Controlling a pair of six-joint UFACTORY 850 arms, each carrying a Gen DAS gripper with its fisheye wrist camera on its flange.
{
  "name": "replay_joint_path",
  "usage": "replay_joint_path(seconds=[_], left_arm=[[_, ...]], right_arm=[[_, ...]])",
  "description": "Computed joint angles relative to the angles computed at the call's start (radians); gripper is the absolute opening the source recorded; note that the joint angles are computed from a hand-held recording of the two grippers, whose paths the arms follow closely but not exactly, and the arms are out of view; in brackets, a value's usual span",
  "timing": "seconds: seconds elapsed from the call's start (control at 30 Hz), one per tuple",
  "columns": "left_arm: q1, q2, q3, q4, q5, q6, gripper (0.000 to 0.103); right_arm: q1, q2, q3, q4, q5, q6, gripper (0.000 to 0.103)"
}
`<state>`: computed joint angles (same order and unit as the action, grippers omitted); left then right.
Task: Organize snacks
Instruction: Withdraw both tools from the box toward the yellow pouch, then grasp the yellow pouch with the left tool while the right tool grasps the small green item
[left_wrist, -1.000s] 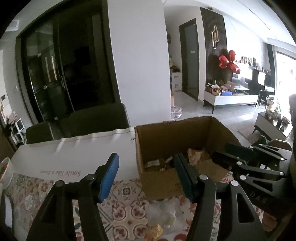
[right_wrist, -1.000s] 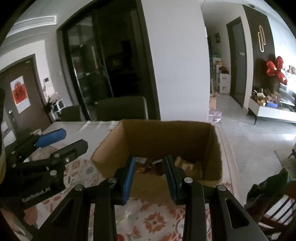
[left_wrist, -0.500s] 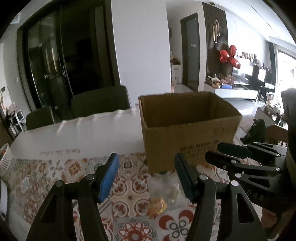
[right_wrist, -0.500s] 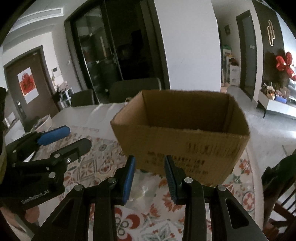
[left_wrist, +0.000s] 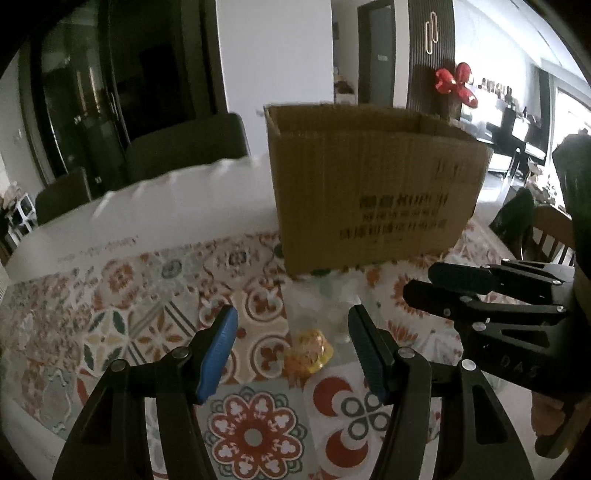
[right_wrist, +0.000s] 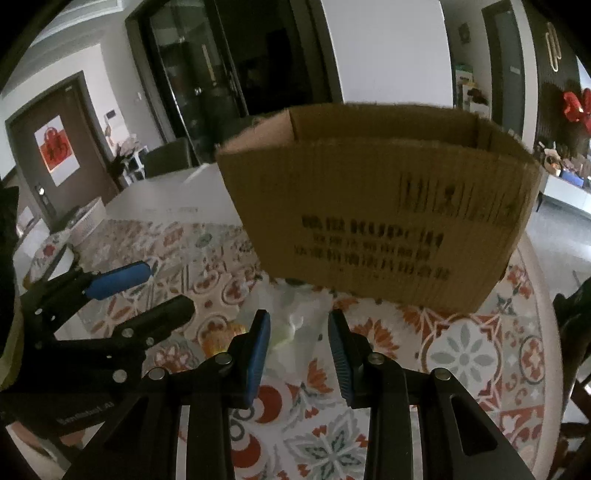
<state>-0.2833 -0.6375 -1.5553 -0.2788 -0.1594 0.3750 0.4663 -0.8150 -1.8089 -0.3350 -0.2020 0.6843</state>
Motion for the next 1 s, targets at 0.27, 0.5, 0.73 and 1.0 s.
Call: replay_joint_path(seconds=[0.27, 0.5, 0.73, 1.0], left_arm=[[0.004, -0.059, -0.037, -0.022, -0.055, 0.013, 0.061], [0.003, -0.106, -0.07, 0.004, -0.079, -0.026, 0.061], [0.008, -0.134, -0.098, -0.018, -0.105, -0.031, 0.052], [0.022, -0.138, -0.096, -0.09, -0.092, 0.025, 0.039]], right_arm=[[-0.002, -0.05, -0.045, 0.174, -0.039, -0.161, 0.034], [-0.006, -0.08, -0.071, 0.25, -0.066, -0.227, 0.034], [-0.006, -0.108, -0.109, 0.317, -0.081, -0.292, 0.034], [-0.004, -0.157, -0.18, 0.411, -0.111, -0.382, 0.034]])
